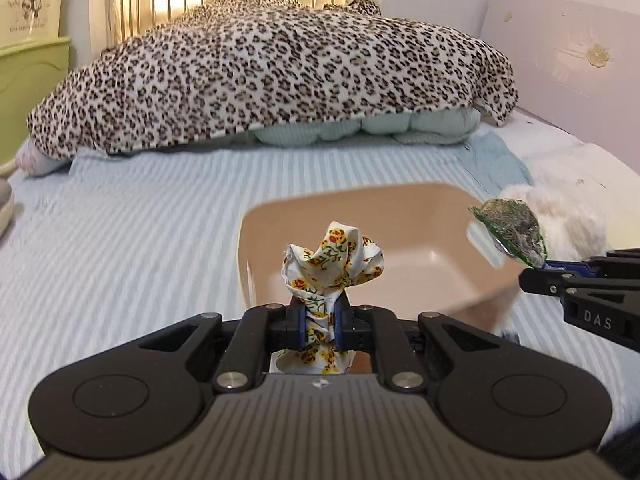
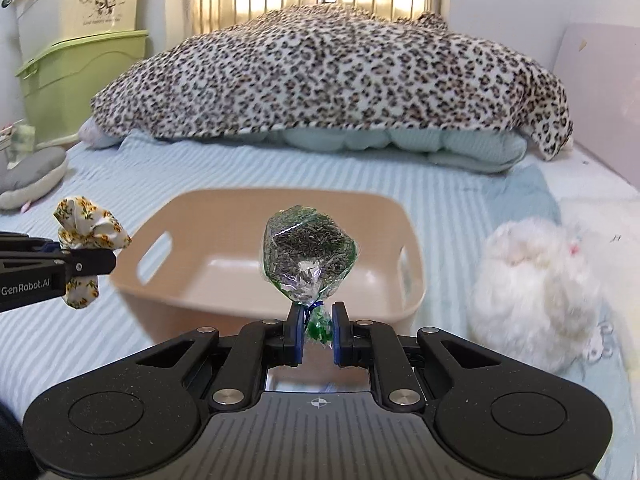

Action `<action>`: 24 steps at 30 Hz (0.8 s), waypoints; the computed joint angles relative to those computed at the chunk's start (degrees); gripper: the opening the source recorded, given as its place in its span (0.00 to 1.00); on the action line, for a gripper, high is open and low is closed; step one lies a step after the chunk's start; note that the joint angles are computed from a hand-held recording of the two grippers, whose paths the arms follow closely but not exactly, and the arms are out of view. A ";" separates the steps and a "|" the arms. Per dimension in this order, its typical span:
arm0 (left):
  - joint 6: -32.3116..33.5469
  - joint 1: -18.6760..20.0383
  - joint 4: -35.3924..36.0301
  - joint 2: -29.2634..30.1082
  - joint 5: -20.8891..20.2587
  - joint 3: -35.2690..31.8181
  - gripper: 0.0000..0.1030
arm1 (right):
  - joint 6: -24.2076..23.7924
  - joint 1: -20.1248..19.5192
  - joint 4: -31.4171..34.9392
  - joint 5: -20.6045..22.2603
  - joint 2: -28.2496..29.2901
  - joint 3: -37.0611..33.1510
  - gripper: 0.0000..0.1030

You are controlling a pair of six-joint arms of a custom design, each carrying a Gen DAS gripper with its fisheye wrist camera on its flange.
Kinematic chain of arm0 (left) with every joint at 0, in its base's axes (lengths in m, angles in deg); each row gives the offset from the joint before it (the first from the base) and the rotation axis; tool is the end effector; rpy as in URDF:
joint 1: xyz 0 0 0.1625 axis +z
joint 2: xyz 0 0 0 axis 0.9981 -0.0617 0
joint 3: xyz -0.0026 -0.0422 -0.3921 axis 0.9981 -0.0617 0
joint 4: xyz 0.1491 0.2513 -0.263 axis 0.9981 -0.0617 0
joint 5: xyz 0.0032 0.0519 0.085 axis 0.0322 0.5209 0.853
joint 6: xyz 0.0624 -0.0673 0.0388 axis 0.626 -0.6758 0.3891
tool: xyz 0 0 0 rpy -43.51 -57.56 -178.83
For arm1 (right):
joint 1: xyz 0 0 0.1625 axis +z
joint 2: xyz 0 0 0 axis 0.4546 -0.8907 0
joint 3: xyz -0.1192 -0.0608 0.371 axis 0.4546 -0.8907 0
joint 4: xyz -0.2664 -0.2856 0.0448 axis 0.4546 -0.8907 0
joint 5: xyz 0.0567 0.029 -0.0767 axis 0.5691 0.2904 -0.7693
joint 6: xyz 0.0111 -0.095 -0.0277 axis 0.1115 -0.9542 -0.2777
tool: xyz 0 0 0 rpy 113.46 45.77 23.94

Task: Organize objects
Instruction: 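Carry both items over the beige basket and open both tools to drop them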

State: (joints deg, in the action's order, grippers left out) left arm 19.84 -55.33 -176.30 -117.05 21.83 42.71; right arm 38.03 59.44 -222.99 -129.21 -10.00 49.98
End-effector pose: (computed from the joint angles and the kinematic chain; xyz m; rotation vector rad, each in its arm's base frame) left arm -0.4154 -0.5110 0.0347 0.5165 2.1511 -1.0842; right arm 0.0783 -0.5205 0.3716 0.7490 -2.2574 0.9582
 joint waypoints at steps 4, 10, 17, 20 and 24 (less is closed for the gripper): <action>4.87 1.54 -3.11 4.17 1.99 -5.99 0.14 | 0.70 0.67 0.12 -1.58 3.62 -4.48 0.12; 7.14 4.51 1.43 9.12 1.94 -13.74 0.14 | -0.68 1.39 -1.14 -5.23 9.25 -9.00 0.12; -2.91 7.88 17.25 10.62 1.48 -17.94 0.14 | -1.78 1.44 1.04 -10.15 14.40 -13.01 0.12; -4.09 8.57 20.41 10.64 0.49 -18.57 0.14 | -2.95 1.24 -0.42 -11.20 15.60 -12.90 0.13; -4.43 8.21 20.00 10.21 0.38 -17.53 0.26 | -3.45 1.31 -0.99 -12.18 15.54 -12.34 0.35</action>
